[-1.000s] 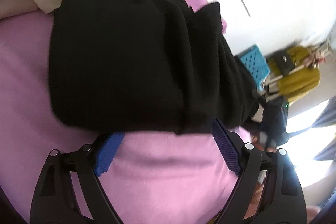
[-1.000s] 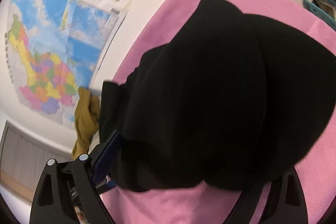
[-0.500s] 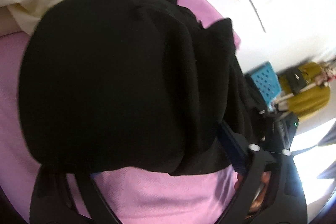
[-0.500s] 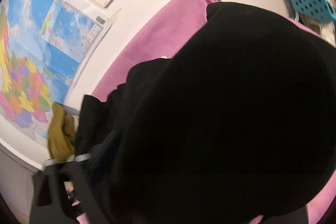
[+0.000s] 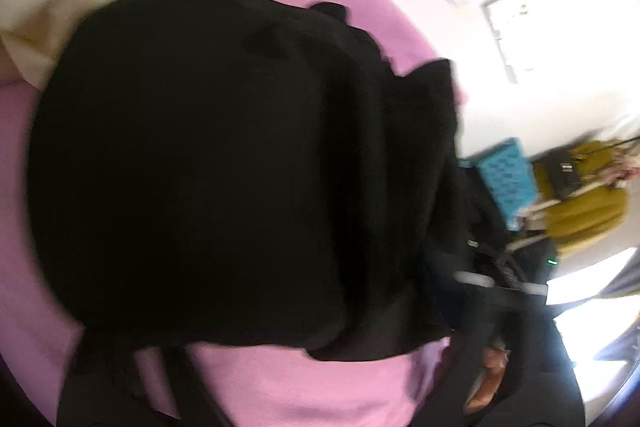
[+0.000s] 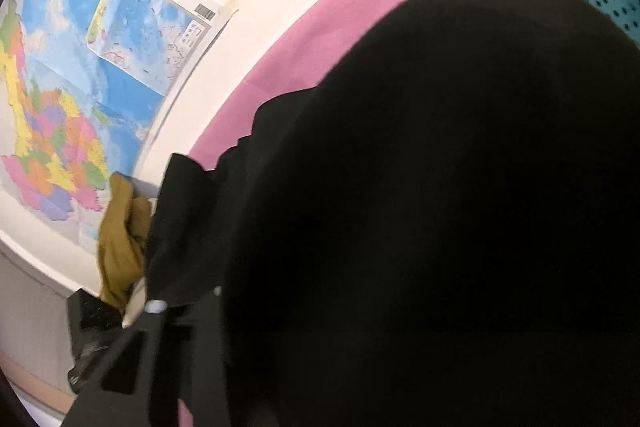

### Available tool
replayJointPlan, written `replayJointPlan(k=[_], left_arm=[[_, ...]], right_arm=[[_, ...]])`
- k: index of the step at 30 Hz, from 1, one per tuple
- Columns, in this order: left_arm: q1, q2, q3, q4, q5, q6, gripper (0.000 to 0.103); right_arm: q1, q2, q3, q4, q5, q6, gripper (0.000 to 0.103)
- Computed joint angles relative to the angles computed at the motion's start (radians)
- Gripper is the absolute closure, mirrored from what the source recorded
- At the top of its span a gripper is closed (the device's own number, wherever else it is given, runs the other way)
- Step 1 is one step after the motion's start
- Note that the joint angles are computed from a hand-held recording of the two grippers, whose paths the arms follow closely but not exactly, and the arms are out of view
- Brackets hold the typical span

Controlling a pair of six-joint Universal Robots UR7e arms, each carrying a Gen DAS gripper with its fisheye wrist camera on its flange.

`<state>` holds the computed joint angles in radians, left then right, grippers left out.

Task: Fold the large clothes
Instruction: 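Grasp the folded black jacket with both grippers and lift it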

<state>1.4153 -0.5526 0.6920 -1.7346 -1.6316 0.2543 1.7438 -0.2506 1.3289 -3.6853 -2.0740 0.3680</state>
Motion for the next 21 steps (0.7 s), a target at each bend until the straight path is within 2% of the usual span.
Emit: replayJointPlan(k=[1, 2, 5, 8, 15, 19, 21], left_arm=[[0.004, 0.025, -0.051, 0.054, -0.018, -0.001, 0.057], [0.006, 0.039, -0.081, 0.082, -0.025, -0.019, 0.062], [-0.017, -0.011, 0.003, 0.002, 0.007, 0.033, 0.071], [-0.039, -0.047, 0.042, -0.036, 0.006, 0.082, 0.073], [-0.086, -0.049, -0.061, -0.018, -0.054, 0.139, 0.075], [-0.109, -0.052, -0.148, -0.016, -0.112, 0.168, 0.075], [-0.119, -0.033, -0.237, 0.003, -0.134, 0.180, 0.075]], right_arm=[[-0.004, -0.010, 0.017, -0.013, 0.028, -0.013, 0.078], [-0.003, -0.017, 0.025, -0.025, 0.044, -0.030, 0.082], [0.025, -0.028, 0.012, -0.008, 0.026, -0.119, 0.085], [0.051, -0.049, 0.006, 0.003, 0.026, -0.178, 0.086], [0.117, -0.093, -0.047, 0.031, 0.035, -0.315, 0.087], [0.178, -0.077, -0.184, 0.096, 0.034, -0.443, 0.087], [0.210, -0.047, -0.297, 0.146, 0.052, -0.506, 0.087]])
